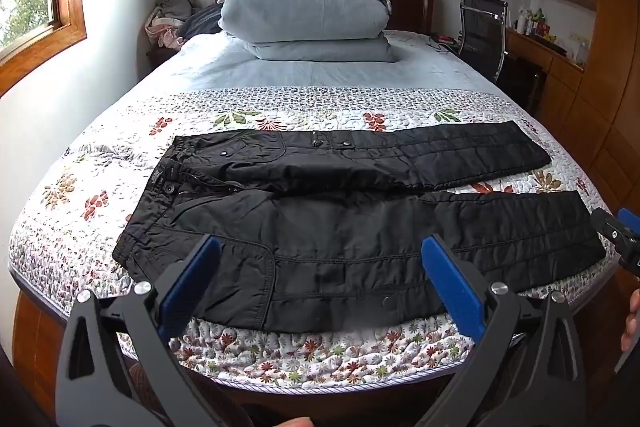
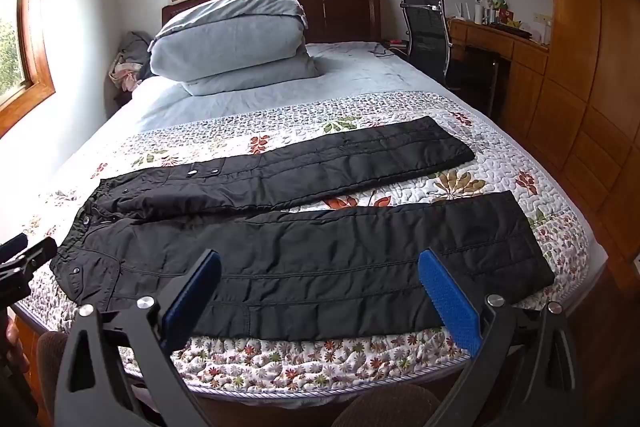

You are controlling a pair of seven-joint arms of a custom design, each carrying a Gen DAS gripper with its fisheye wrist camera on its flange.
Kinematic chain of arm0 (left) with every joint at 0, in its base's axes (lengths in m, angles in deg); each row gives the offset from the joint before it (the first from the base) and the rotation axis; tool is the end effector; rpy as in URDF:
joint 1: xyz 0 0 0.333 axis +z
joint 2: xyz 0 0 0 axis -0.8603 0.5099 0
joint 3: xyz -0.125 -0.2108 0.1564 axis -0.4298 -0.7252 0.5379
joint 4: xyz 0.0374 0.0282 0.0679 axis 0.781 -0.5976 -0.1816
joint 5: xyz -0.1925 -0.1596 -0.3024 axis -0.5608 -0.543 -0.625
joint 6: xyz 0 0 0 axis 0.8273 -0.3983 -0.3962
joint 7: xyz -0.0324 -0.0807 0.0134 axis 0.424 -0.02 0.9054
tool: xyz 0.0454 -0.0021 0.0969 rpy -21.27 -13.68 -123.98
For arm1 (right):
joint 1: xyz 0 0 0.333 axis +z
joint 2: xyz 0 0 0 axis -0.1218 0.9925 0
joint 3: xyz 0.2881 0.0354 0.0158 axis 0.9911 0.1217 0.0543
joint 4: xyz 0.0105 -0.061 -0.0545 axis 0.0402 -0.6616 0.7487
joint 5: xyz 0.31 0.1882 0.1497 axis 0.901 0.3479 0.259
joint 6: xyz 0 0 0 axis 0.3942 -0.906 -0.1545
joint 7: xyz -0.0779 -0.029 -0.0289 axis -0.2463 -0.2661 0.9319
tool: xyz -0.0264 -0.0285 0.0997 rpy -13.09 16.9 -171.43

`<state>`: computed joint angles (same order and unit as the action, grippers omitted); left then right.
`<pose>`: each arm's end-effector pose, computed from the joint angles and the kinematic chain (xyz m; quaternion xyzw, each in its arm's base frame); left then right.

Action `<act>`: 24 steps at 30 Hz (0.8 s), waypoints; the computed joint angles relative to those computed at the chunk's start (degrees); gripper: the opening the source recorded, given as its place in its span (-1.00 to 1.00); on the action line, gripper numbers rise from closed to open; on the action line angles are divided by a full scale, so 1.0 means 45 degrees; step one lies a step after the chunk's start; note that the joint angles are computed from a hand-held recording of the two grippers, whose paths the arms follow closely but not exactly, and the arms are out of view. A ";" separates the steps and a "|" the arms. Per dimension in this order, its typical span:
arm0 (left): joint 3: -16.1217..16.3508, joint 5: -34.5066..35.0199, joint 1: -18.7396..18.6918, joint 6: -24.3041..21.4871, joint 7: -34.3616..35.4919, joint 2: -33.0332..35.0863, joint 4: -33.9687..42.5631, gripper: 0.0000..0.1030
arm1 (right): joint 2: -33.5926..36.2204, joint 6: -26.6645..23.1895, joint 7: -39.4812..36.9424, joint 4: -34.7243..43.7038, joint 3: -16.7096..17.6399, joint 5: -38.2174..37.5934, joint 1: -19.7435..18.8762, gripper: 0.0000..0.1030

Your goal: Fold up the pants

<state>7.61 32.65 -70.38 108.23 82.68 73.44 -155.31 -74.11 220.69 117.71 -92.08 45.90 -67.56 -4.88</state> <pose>0.6642 -0.1833 0.6053 -0.6215 0.6671 -0.3062 0.2737 0.6609 -0.0038 0.6985 -0.5634 0.7151 -0.2993 0.2857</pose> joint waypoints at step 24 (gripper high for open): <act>0.0014 -0.0048 0.0001 0.0090 0.0074 -0.0001 -0.0079 0.95 | 0.0093 -0.0041 0.0005 0.0136 0.0014 0.0033 0.0001 0.94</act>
<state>7.68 32.44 -70.38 108.63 83.01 73.44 -155.66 -73.69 220.51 117.73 -91.47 45.96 -67.41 -4.88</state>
